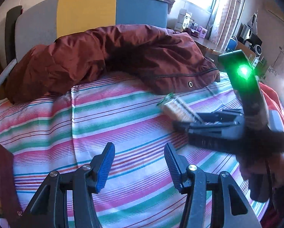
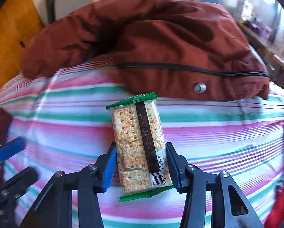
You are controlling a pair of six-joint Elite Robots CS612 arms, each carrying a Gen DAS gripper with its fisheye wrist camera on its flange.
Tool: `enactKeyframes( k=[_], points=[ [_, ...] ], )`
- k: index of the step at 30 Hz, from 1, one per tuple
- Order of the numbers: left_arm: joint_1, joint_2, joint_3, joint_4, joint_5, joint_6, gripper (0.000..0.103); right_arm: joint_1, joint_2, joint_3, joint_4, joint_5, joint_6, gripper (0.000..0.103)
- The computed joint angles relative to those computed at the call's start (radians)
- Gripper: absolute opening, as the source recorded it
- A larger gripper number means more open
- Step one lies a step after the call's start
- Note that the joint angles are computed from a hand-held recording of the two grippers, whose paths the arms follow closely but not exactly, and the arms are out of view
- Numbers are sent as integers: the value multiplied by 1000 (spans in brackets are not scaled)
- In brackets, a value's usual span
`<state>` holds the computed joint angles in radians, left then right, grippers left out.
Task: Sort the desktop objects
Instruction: 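Grasp the green-edged cracker packet with the right gripper, then carry the cracker packet into the gold tray and open the right gripper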
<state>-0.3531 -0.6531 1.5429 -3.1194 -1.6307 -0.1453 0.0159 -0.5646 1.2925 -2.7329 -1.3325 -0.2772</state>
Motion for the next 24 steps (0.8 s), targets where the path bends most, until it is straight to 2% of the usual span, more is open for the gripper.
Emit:
enactKeyframes(
  k=[3,8,11,13,17,20,24],
  points=[
    [2,-13,26,-11,5,-1,55,2,-19,29,0,41,-16,49],
    [8,-49,91,-61,29,-18,55,10,-75,106,-66,119,-27,49],
    [18,-83,145,-113,50,-46,55,25,-115,155,-102,148,-45,49],
    [21,-108,184,-138,89,-56,55,33,-136,178,-124,175,-50,49],
    [36,-158,264,-200,150,-70,55,59,-178,230,-159,249,-67,49],
    [47,-190,314,-227,195,-83,55,88,-211,269,-177,278,-88,49],
    [70,-227,380,-277,252,-107,55,130,-225,285,-173,302,-105,49]
  ],
)
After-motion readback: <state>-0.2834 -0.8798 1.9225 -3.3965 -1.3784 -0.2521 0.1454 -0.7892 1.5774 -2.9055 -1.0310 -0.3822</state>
